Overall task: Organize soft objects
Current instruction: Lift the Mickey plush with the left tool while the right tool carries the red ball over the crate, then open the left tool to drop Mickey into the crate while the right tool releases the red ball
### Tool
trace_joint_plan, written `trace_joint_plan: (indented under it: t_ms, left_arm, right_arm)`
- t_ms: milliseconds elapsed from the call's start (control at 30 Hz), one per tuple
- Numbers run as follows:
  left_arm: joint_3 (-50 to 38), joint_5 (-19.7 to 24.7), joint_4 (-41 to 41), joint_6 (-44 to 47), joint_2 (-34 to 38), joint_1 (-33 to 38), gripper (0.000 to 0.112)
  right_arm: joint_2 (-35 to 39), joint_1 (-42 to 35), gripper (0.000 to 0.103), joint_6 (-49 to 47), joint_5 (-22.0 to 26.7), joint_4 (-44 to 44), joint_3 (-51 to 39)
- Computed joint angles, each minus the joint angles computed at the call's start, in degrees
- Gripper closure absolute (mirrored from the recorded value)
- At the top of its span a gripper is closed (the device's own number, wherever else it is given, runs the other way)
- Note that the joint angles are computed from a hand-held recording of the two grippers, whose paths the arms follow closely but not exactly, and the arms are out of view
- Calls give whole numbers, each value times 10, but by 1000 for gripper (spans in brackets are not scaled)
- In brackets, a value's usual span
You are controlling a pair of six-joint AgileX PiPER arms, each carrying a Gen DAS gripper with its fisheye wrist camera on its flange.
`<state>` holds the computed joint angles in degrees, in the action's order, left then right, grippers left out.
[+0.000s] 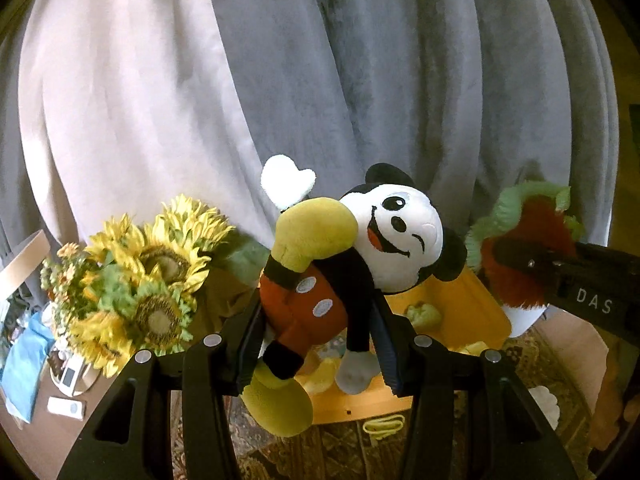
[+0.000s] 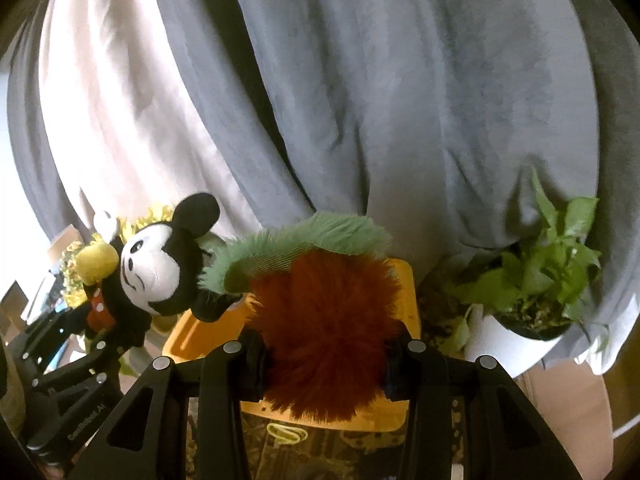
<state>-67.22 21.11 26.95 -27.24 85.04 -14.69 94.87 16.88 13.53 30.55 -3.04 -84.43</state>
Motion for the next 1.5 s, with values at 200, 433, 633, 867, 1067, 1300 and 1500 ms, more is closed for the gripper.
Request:
trace_joint_plan:
  t_ms: [200,433,633,867,1067,1300,1500]
  left_arm:
    - [-70,22,-55,72,64,11,63]
    - [-180,78,-185,210,162,38,63]
    - [-282,150,-267,301,250,49,63]
    - [-374,227,-271,321,328,47,63]
    - [-417,268,-269,335,372,48,62]
    - [-480,312,-287,359,416,54,53]
    - [-407,263,-271,334,370,45,34]
  right_arm:
    - [82,-20,62,-54,57,52,-96]
    - [164,-32,62,-95,123,84,-190]
    - [247,-42,62,-112,202,98,-297]
    - [327,-53,62,-120,277,102,-390]
    - [366,-53,62,-118,321,105,-436]
    - [412,-56,50,-117,385,115,-511]
    - [363,-52,34,-108,334,95,-441]
